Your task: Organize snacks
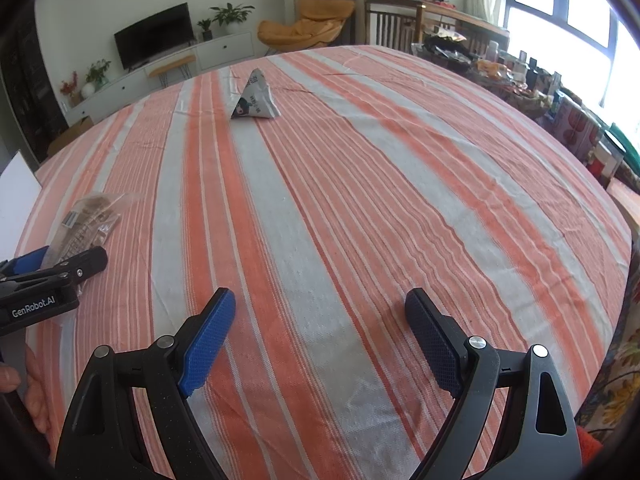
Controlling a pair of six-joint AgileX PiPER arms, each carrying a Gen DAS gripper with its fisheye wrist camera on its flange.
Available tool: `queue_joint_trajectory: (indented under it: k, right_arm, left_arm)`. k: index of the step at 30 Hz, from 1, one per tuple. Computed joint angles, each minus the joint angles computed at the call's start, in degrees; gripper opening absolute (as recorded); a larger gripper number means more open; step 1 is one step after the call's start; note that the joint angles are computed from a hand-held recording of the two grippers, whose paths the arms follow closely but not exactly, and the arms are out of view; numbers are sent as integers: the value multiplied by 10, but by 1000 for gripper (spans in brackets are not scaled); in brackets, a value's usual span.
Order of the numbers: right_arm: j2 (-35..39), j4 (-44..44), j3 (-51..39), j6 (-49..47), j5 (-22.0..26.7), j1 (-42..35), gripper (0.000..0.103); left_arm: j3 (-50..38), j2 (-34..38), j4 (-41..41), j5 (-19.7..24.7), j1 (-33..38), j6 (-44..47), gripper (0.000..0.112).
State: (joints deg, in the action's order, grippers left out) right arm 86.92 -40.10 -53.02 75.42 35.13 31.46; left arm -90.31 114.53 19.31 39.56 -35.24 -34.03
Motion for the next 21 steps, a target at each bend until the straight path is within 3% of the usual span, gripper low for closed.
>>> queue_joint_trajectory:
  k: [3, 9, 13, 16, 18, 19, 20, 21]
  right_arm:
    - [5, 106, -20, -143, -53, -61, 89]
    - [158, 259, -227, -487, -69, -153, 88]
    - [287, 394, -422, -673, -5, -182, 85]
    - [374, 391, -563, -673, 54, -179, 84]
    - [424, 377, -643, -659, 85, -175, 77]
    - [447, 382, -682, -657, 109, -177, 64]
    - [464, 392, -705, -656, 123, -181, 39]
    - [466, 393, -705, -651, 117, -182, 39]
  left_arm:
    - [0, 0, 0, 0, 0, 0, 103]
    - [7, -5, 4, -1, -2, -6, 103]
    - [10, -7, 5, -3, -2, -7, 103]
    - [7, -5, 5, -2, -3, -8, 103]
    - [7, -5, 5, -2, -3, -8, 103]
    - [7, -5, 5, -2, -3, -8, 103]
    - [7, -5, 5, -2, -3, -8, 103]
    - [7, -5, 5, -2, -3, -9, 103]
